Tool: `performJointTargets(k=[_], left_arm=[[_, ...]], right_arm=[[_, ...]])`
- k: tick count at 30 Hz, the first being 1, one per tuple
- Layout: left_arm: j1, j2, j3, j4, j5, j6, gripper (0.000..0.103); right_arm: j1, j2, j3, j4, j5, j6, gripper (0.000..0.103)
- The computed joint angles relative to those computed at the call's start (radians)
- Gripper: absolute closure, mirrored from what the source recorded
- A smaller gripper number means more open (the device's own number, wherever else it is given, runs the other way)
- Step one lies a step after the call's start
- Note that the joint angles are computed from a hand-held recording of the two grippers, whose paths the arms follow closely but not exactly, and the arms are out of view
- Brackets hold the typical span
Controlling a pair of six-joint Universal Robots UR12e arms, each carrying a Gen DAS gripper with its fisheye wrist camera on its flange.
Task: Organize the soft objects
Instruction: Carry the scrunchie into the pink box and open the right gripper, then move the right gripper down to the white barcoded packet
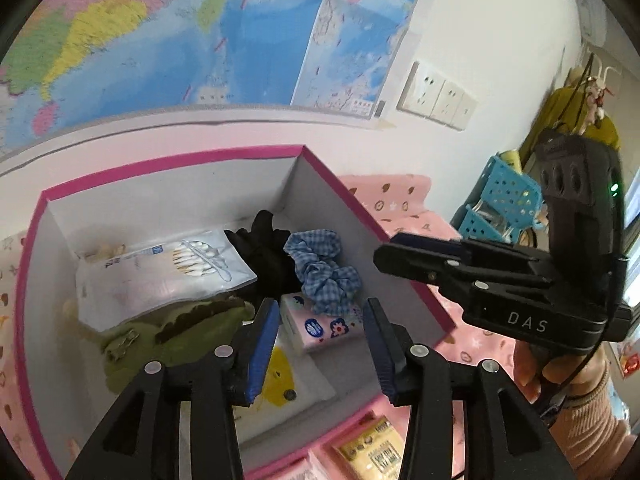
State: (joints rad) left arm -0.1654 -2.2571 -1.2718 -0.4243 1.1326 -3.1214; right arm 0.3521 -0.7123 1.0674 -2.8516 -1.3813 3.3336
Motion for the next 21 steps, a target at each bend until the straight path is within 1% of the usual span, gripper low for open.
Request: performJointTargets(k=[2, 5, 6, 8, 11, 13, 16, 19, 21], left_arm=[[0.005, 0.019, -0.034, 0.042, -0.012, -0.009, 0.058], [0.014, 0.047, -0.085, 0.101, -0.040, -0.018, 0.057], [0.018, 0.057, -0.103, 0.121, -0.056, -0.018, 0.056], [0.023, 0.074, -0.134, 0.156, -0.076, -0.026, 0.054], [0.033, 0.106, -0.198, 0.214, -0.099, -0.026, 0.051], [0.038, 0.120, -0.227, 0.233, -0.104, -0.028, 0.050], [0.040, 0.141, -0.275, 0.243, -0.067, -0.029, 0.049], [0.049, 0.152, -0.309, 0.233, -0.058, -0.053, 0.049], [0.053, 0.156, -0.329, 0.227, -0.046, -0.068, 0.049]], right_arm=[[-0.001, -0.015, 0.030, -0.023, 0.014, 0.003, 0.074], [-0.006, -0.044, 0.091, -0.084, 0.065, 0.010, 0.072], [-0.009, -0.057, 0.119, -0.114, 0.093, 0.015, 0.071], [-0.012, -0.073, 0.155, -0.154, 0.123, 0.021, 0.069], [-0.018, -0.095, 0.215, -0.211, 0.208, 0.046, 0.069], [-0.017, -0.106, 0.243, -0.216, 0.234, 0.043, 0.069], [-0.012, -0.115, 0.276, -0.220, 0.267, 0.037, 0.069], [-0.002, -0.116, 0.295, -0.194, 0.287, 0.021, 0.069], [0.007, -0.115, 0.300, -0.159, 0.296, -0.002, 0.069]])
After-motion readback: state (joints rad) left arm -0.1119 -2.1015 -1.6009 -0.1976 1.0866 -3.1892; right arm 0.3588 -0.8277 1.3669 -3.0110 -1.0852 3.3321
